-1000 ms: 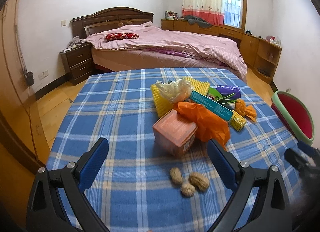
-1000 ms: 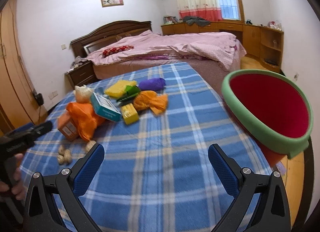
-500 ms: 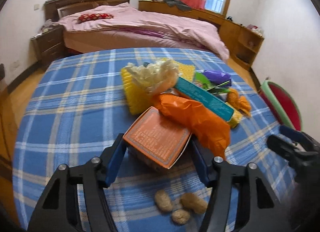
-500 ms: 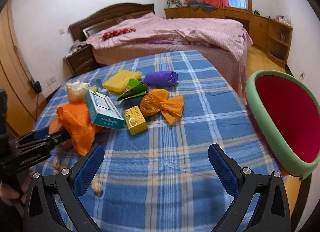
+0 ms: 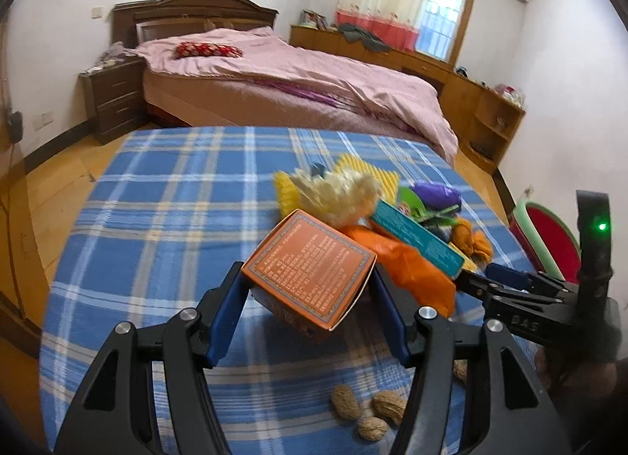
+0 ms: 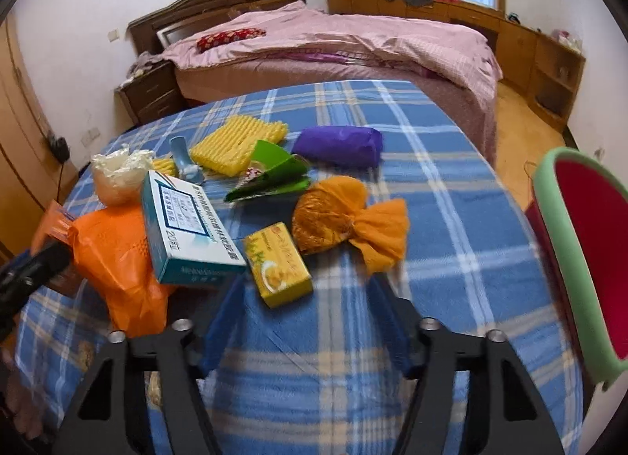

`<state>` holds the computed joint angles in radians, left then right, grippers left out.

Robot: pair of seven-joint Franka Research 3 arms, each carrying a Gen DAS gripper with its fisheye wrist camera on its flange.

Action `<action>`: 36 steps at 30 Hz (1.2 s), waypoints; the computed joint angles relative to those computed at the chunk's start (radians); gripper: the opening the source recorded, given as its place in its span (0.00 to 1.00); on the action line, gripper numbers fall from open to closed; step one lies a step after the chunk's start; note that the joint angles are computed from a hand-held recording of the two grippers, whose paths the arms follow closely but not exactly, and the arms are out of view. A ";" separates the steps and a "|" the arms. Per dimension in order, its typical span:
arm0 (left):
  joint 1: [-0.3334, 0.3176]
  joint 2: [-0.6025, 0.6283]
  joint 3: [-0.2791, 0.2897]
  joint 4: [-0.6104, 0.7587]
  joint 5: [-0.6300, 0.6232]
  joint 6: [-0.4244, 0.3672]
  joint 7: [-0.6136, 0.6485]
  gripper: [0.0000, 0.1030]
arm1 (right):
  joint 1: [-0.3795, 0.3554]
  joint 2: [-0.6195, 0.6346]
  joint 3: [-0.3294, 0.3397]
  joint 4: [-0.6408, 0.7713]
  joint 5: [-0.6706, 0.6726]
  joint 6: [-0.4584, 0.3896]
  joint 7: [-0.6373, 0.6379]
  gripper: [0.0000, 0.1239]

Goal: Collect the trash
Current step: 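Grasp the orange-lidded box with the left tool while the right tool grasps the yellow soap box, then carry both boxes over the red bucket and open both tools to drop them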

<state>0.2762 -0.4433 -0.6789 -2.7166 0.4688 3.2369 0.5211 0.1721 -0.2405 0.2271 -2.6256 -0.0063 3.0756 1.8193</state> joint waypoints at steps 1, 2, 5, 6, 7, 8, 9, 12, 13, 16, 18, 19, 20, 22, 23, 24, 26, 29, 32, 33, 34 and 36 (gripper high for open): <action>-0.003 -0.007 0.004 -0.003 -0.002 -0.005 -0.003 0.61 | -0.018 0.004 0.018 0.006 -0.020 -0.002 0.010 0.36; -0.009 -0.017 0.010 -0.008 -0.004 -0.011 -0.007 0.61 | -0.010 0.006 0.013 0.008 -0.020 -0.001 0.005 0.30; -0.033 -0.038 0.030 -0.013 -0.003 -0.035 -0.022 0.61 | 0.053 0.008 -0.036 0.010 0.024 -0.006 -0.047 0.26; -0.043 -0.046 0.037 -0.014 -0.001 -0.047 -0.028 0.61 | 0.099 0.002 -0.074 0.005 0.066 -0.009 -0.088 0.26; -0.053 -0.052 0.043 -0.014 0.002 -0.058 -0.036 0.61 | 0.129 -0.008 -0.098 -0.002 0.101 -0.015 -0.118 0.26; -0.069 -0.056 0.055 -0.014 0.006 -0.068 -0.042 0.61 | 0.134 -0.013 -0.098 -0.005 0.117 -0.017 -0.129 0.26; -0.081 -0.057 0.062 -0.011 0.011 -0.074 -0.050 0.61 | 0.147 -0.030 -0.106 -0.019 0.138 -0.016 -0.147 0.26; -0.112 -0.070 0.075 -0.006 0.030 -0.093 -0.072 0.61 | 0.150 -0.088 -0.102 -0.060 0.174 -0.015 -0.170 0.26; -0.118 -0.075 0.073 -0.002 0.038 -0.099 -0.081 0.61 | 0.161 -0.115 -0.111 -0.081 0.191 -0.010 -0.183 0.26; -0.156 -0.084 0.082 0.011 0.057 -0.127 -0.104 0.61 | 0.159 -0.204 -0.114 -0.140 0.222 -0.003 -0.202 0.26; -0.193 -0.075 0.100 0.026 0.066 -0.145 -0.114 0.61 | 0.156 -0.264 -0.119 -0.176 0.241 -0.008 -0.209 0.26; -0.204 -0.072 0.104 0.032 0.073 -0.153 -0.121 0.61 | 0.155 -0.284 -0.122 -0.186 0.248 -0.012 -0.213 0.26; -0.214 -0.069 0.102 0.042 0.081 -0.167 -0.129 0.61 | 0.153 -0.312 -0.129 -0.201 0.255 -0.016 -0.218 0.26; -0.229 -0.061 0.103 0.060 0.104 -0.183 -0.144 0.61 | 0.139 -0.372 -0.136 -0.231 0.266 -0.029 -0.224 0.26; -0.238 -0.057 0.102 0.070 0.114 -0.193 -0.153 0.61 | 0.130 -0.391 -0.133 -0.239 0.269 -0.035 -0.224 0.26; -0.247 -0.050 0.101 0.081 0.125 -0.200 -0.162 0.61 | 0.119 -0.421 -0.135 -0.252 0.270 -0.043 -0.226 0.26; -0.262 -0.034 0.100 0.103 0.148 -0.209 -0.181 0.61 | 0.097 -0.467 -0.135 -0.271 0.270 -0.056 -0.231 0.26; -0.298 0.002 0.116 0.138 0.172 -0.227 -0.199 0.61 | 0.038 -0.530 -0.119 -0.293 0.257 -0.079 -0.226 0.26; -0.351 0.059 0.149 0.185 0.185 -0.244 -0.196 0.61 | -0.011 -0.574 -0.121 -0.308 0.243 -0.091 -0.229 0.26; -0.370 0.083 0.159 0.206 0.188 -0.247 -0.193 0.61 | -0.032 -0.587 -0.120 -0.312 0.237 -0.098 -0.229 0.26; -0.383 0.098 0.165 0.221 0.196 -0.252 -0.198 0.61 | -0.047 -0.596 -0.121 -0.314 0.233 -0.103 -0.229 0.26; -0.409 0.138 0.177 0.259 0.213 -0.258 -0.201 0.61 | -0.085 -0.613 -0.125 -0.319 0.219 -0.115 -0.235 0.26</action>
<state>-0.1327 -0.3053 -0.5017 -2.4573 0.6823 2.9786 0.3203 0.0874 -0.8535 0.1020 -2.9451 0.2129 2.9609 1.5841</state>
